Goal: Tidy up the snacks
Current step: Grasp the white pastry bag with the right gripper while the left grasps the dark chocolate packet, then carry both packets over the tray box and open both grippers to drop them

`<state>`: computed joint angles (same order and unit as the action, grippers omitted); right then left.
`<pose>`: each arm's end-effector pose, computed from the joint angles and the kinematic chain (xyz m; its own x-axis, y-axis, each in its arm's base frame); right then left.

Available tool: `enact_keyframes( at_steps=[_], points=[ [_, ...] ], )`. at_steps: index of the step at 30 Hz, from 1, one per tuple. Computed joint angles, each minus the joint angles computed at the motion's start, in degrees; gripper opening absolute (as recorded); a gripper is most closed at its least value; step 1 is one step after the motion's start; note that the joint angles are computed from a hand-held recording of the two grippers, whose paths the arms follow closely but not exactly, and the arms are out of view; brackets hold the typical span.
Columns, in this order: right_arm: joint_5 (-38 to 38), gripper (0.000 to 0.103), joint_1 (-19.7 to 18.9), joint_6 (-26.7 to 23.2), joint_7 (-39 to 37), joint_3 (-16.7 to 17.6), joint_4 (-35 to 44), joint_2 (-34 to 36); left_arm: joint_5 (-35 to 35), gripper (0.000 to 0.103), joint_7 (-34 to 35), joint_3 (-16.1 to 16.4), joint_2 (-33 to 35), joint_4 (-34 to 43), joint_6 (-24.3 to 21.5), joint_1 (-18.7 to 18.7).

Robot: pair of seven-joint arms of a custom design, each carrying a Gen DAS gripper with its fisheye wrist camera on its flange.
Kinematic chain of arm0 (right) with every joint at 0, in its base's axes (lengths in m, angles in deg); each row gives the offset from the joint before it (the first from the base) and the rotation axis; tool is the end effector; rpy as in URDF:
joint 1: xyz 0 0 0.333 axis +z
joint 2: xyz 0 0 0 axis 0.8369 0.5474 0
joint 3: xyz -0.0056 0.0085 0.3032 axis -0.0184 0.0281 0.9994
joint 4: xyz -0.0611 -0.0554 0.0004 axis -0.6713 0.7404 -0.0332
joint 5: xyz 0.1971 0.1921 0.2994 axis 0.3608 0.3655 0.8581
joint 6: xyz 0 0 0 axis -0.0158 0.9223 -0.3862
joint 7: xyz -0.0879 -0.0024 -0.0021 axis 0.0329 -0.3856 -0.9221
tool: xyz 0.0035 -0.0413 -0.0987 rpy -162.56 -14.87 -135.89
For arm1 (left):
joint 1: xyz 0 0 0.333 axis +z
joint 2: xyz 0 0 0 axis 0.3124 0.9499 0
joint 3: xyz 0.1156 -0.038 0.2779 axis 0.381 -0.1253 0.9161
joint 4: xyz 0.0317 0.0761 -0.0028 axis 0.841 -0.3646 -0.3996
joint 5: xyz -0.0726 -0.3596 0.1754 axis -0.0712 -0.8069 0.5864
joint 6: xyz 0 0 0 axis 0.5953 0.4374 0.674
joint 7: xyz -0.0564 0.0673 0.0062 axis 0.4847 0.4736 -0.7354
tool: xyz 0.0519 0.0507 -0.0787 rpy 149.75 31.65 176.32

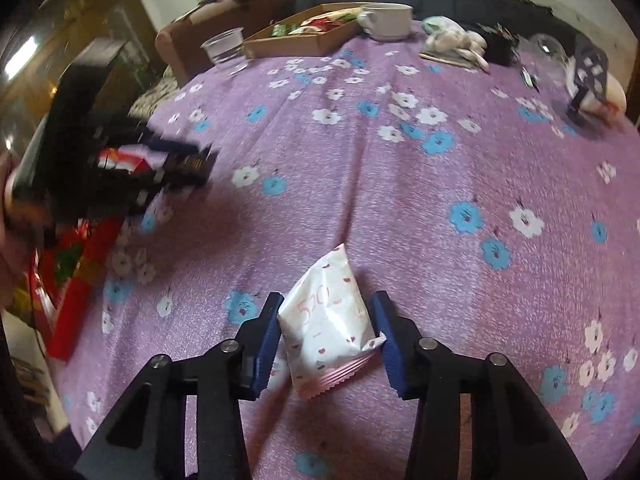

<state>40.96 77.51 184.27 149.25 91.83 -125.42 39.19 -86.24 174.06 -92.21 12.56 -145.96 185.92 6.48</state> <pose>0.6307 0.3665 0.2747 0.3309 -0.9264 -0.1798 -0.8577 -0.2158 -0.4667 0.6941 -0.2213 0.2782 -0.6663 -0.7360 -0.1201 -0.6464 0.6503 -0.3990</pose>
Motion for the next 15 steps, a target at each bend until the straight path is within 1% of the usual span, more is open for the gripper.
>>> enact_keyframes(
  at_steps=[1,3,6,7,8,10,12,14,15],
  points=[
    [0.93,0.045,-0.9,0.29,-0.16,0.64,-0.53,-0.26,-1.17,0.032,0.84,-1.29,-0.73,-1.07,-0.24,0.73],
    [0.96,0.045,-0.75,0.93,1.04,-0.34,-1.98,-1.24,-3.68,0.032,3.56,-4.3,-3.4,-5.48,0.54,1.69],
    [0.67,0.046,-0.63,1.2,3.35,-1.67,-3.35,-2.32,-4.27,0.032,4.75,-4.77,-6.21,-10.13,2.84,0.24],
    [0.65,0.046,-0.97,1.24,3.36,-1.49,-3.54,-2.43,-3.77,0.033,4.58,-4.21,-6.73,-10.98,3.59,-0.55],
    [0.37,0.046,-0.94,0.95,3.51,-1.54,-3.6,-2.56,-1.64,0.033,3.47,-2.4,-7.4,-12.35,5.66,-2.39],
    [-1.56,0.049,0.58,-0.23,4.61,-2.97,-3.12,-2.62,3.17,0.034,1.36,1.27,-8.14,-13.81,7.99,-5.56],
    [-3.17,0.053,1.55,-1.16,5.36,-3.78,-2.77,-2.61,7.27,0.042,-1.43,4.24,-8.99,-15.11,9.37,-7.83],
    [-4.48,0.056,2.23,-2.15,6.01,-4.37,-2.75,-2.83,9.57,0.071,-2.23,4.96,-9.8,-16.39,10.82,-7.91],
    [-5.51,0.057,2.97,-2.82,6.85,-5.15,-2.67,-2.96,11.16,0.076,-3.47,6.11,-9.86,-16.77,11.7,-8.6]
  ],
)
